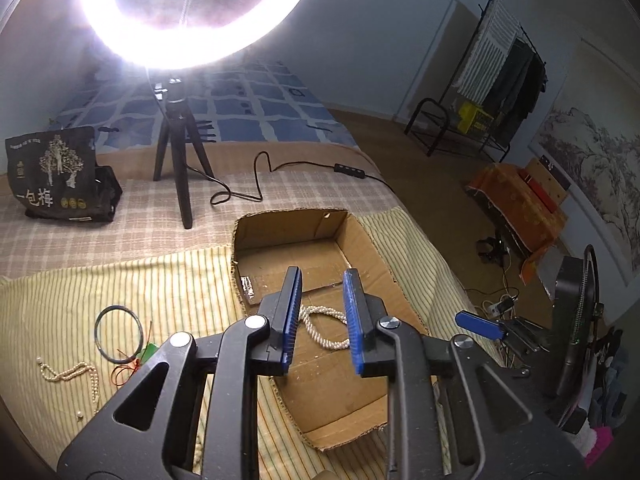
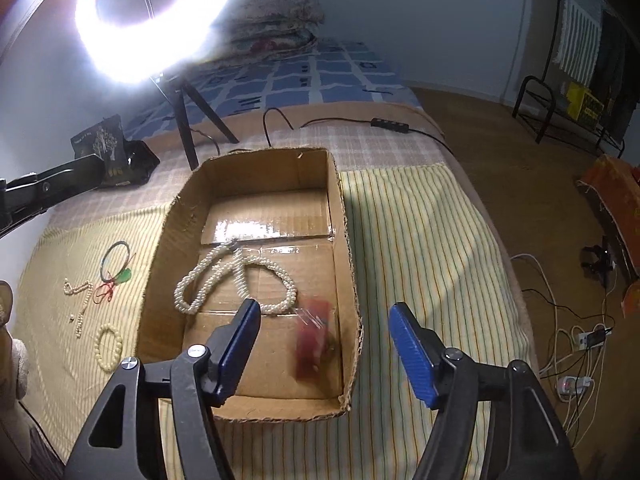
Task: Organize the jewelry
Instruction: 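Open both tools to drop the necklace and watch into the box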
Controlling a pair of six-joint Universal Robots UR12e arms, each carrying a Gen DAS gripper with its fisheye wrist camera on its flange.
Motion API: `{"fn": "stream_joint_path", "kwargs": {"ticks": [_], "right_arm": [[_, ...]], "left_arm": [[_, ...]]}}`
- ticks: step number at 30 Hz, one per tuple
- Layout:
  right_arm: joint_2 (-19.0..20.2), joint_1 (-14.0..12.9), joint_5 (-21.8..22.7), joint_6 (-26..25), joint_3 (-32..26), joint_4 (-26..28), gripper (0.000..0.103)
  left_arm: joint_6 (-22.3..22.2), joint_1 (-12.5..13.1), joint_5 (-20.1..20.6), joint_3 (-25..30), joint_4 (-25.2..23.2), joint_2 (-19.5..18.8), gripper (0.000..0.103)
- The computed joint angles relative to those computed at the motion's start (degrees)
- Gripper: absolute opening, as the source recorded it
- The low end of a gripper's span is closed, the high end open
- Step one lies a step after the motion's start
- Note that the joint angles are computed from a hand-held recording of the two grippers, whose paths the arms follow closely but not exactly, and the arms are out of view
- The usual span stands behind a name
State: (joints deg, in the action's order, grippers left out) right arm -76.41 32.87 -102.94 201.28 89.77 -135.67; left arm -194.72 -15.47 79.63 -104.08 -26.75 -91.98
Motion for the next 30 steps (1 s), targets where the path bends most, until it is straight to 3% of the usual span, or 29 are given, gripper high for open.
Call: {"fn": "stream_joint_path", "kwargs": {"ticks": [12, 24, 25, 27, 30], "right_arm": [[-1.5, 1.7, -1.4, 0.7, 0.2, -1.1, 0.074], [-2.3, 4.1, -2.8, 0.2, 0.0, -3.2, 0.078], [-2.3, 4.2, -2.9, 0.1, 0.0, -3.4, 0.079], [-2.2, 4.8, -3.1, -0.3, -0.3, -3.9, 0.081], [-2.1, 5.5, -3.3, -1.2, -0.7, -4.6, 0.086]], "left_arm": [[0.3, 1.0, 1.6, -2.8, 0.4, 4.3, 0.02], [1.2, 3.9, 4.1, -6.5, 1.5, 10.4, 0.02], [1.3, 4.1, 4.3, -6.9, 1.5, 10.8, 0.021], [1.6, 4.9, 4.4, -7.6, 1.7, 11.9, 0.04], [2.7, 6.0, 5.4, -9.2, 2.4, 13.7, 0.044]]}}
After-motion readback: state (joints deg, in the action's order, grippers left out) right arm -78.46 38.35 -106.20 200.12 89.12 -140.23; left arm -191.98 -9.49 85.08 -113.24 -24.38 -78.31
